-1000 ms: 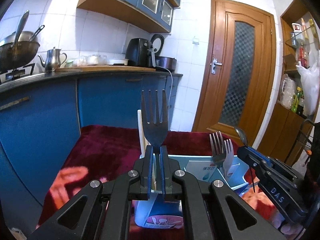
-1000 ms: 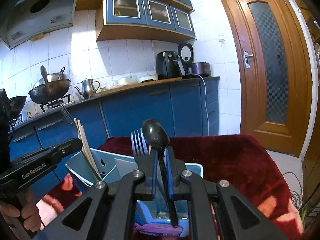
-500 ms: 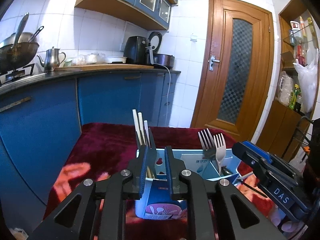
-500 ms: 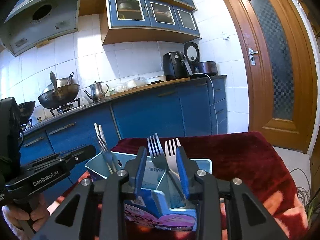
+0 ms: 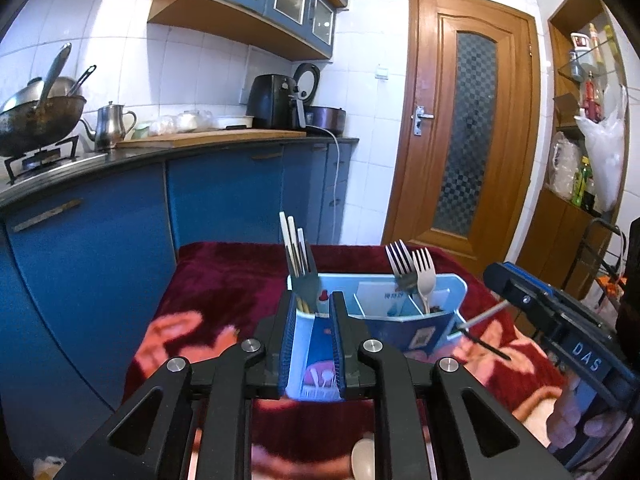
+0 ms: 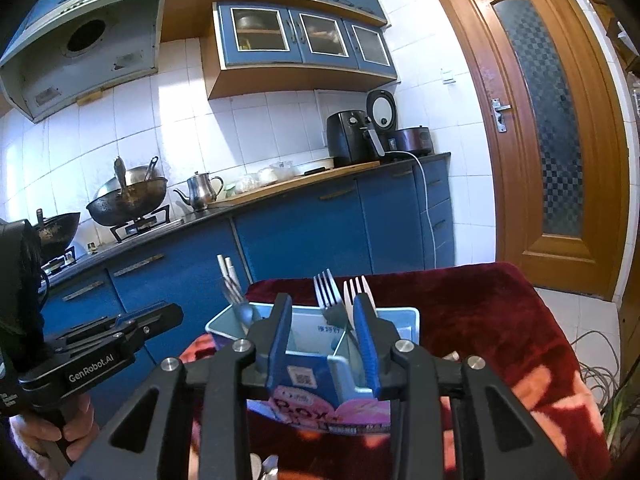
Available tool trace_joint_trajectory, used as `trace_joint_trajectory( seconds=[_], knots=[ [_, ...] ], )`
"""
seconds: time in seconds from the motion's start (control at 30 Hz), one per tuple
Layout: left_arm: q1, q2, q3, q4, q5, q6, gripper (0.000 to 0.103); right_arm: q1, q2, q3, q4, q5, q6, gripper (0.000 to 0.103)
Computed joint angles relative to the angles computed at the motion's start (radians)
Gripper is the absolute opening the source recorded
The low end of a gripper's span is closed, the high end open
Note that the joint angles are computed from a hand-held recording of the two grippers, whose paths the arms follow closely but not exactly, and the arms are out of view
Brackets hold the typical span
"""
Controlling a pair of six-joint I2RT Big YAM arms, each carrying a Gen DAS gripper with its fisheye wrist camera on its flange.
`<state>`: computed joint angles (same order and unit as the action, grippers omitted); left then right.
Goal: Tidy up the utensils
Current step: 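Move both open tools back down toward the beige spoon and knife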
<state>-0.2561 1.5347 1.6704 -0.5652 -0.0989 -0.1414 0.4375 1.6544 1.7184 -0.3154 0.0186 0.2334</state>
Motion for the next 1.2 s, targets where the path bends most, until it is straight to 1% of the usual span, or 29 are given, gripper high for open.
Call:
trace_joint_trajectory(
  seconds=[0.17, 0.3, 0.4, 0.6, 0.77, 0.93, 1.1, 1.2],
  knots=[
    [-0.004, -0.045, -0.033, -0.042, -0.002, 0.022, 0.017, 0.011, -0.050, -0.049, -0.017, 0.017, 0.015, 0.035],
    [-0.007, -0.075, -0.061, -0.071, 0.004, 0.037, 0.017, 0.019, -0.088, -0.088, -0.044, 0.037, 0.030, 0.036],
    [-0.009, -0.089, -0.073, -0.106, 0.010, 0.039, 0.017, 0.024, -0.113, -0.118, -0.067, 0.050, 0.044, 0.036],
    [-0.013, -0.105, -0.097, -0.178, 0.022, 0.028, 0.017, 0.034, -0.150, -0.170, -0.141, 0.071, 0.078, 0.036],
    [-0.018, -0.096, -0.099, -0.247, 0.037, 0.021, 0.017, 0.038, -0.159, -0.189, -0.202, 0.060, 0.098, 0.036],
    [-0.023, -0.063, -0.083, -0.328, 0.082, 0.015, 0.017, 0.040, -0.152, -0.196, -0.259, 0.032, 0.118, 0.036],
    [-0.033, -0.027, -0.065, -0.392, 0.120, 0.014, 0.017, 0.038, -0.153, -0.207, -0.279, 0.026, 0.133, 0.036],
    [-0.037, -0.013, -0.060, -0.414, 0.130, 0.011, 0.017, 0.035, -0.151, -0.210, -0.291, 0.021, 0.142, 0.036]
  ],
)
